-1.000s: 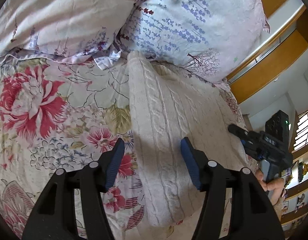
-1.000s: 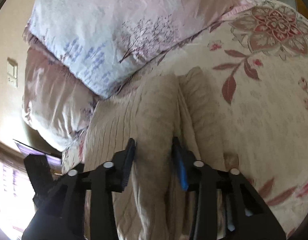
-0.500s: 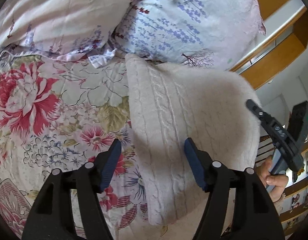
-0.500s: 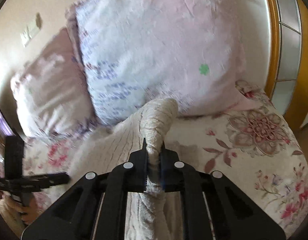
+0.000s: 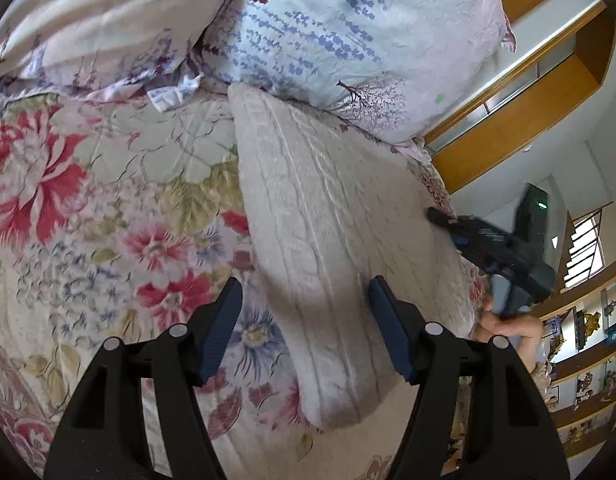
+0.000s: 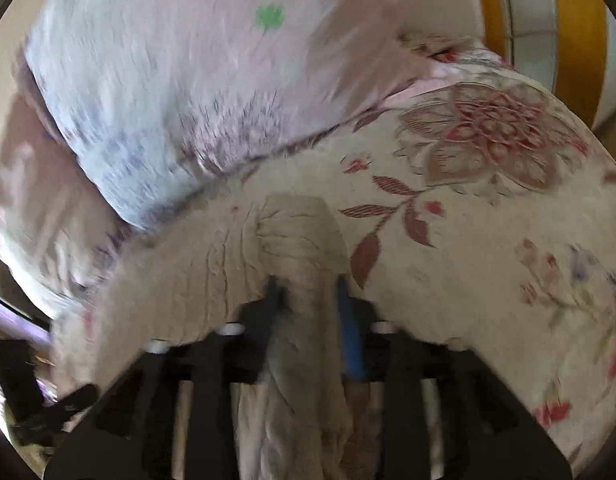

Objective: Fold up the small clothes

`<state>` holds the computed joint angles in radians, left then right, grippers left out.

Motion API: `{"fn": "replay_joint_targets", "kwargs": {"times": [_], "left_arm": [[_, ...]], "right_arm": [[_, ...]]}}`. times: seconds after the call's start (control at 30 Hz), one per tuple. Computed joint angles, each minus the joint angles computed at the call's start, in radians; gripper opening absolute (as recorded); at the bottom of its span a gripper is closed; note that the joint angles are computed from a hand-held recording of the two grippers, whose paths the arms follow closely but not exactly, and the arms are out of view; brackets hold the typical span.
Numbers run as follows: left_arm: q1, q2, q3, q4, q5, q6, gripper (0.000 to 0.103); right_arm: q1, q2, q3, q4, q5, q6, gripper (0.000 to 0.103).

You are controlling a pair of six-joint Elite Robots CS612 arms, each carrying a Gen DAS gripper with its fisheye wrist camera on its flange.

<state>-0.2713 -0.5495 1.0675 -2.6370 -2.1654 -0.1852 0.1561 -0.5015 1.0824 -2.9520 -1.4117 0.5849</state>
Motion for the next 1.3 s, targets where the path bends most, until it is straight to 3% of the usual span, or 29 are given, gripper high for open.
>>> {"fn": "replay_joint_targets", "kwargs": {"times": [0.03,0.17,0.27,0.47,0.53,0.57,0.63,0.7,0.77,0.83,0.9,0.93,1.0,1.03,1.13,1.2,1.27,1.3], "left_arm": [[0.003,-0.003,0.004,0.007,-0.008,0.001,0.066],[0.01,-0.017,0.029,0.021,-0.025,0.013,0.065],[0.011,-0.031,0.057,0.016,-0.029,0.022,0.064],[0.017,-0.043,0.089,0.017,-0.051,0.02,0.052],[0.02,-0.041,0.089,0.022,-0.067,0.015,0.044],[0.021,-0.039,0.089,0.022,-0.076,0.012,0.043],[0.021,-0.034,0.087,0.022,-0.086,0.005,0.037],[0.023,-0.036,0.096,0.016,-0.099,-0.005,0.035],[0.021,-0.042,0.108,0.011,-0.101,-0.002,0.035],[0.019,-0.047,0.118,0.019,-0.114,0.016,0.035],[0.014,-0.046,0.116,0.038,-0.115,0.032,0.034],[0.011,-0.046,0.115,0.054,-0.113,0.042,0.034],[0.01,-0.044,0.119,0.055,-0.117,0.043,0.032],[0.009,-0.045,0.12,0.054,-0.116,0.046,0.032],[0.012,-0.049,0.122,0.063,-0.124,0.046,0.034],[0.017,-0.052,0.126,0.049,-0.131,0.047,0.041],[0.018,-0.052,0.125,0.016,-0.127,0.027,0.051],[0.019,-0.049,0.121,-0.003,-0.123,0.012,0.055]], "right_arm": [[-0.006,-0.018,0.045,-0.064,0.042,0.021,0.059],[-0.019,-0.072,0.184,-0.199,0.183,0.074,0.059],[-0.024,-0.092,0.242,-0.22,0.261,0.1,0.059],[-0.031,-0.079,0.266,-0.25,0.411,0.168,0.04],[-0.026,-0.075,0.262,-0.269,0.407,0.166,0.037],[-0.022,-0.071,0.253,-0.264,0.389,0.158,0.025],[-0.013,-0.064,0.228,-0.227,0.355,0.12,0.011],[0.007,-0.078,0.222,-0.241,0.238,0.059,0.009],[0.029,-0.111,0.253,-0.351,0.102,-0.033,0.009],[0.051,-0.14,0.278,-0.394,-0.026,-0.126,0.009],[0.059,-0.15,0.279,-0.336,-0.087,-0.165,0.009],[0.062,-0.147,0.271,-0.254,-0.124,-0.163,0.009],[0.056,-0.132,0.252,-0.14,-0.117,-0.129,0.009],[0.045,-0.119,0.242,-0.079,-0.062,-0.095,0.009],[0.029,-0.113,0.246,-0.079,0.013,-0.044,0.013],[0.017,-0.118,0.252,-0.128,0.059,-0.01,0.029],[0.008,-0.113,0.245,-0.189,0.08,0.008,0.056],[0.005,-0.108,0.236,-0.201,0.084,0.009,0.057]]}}
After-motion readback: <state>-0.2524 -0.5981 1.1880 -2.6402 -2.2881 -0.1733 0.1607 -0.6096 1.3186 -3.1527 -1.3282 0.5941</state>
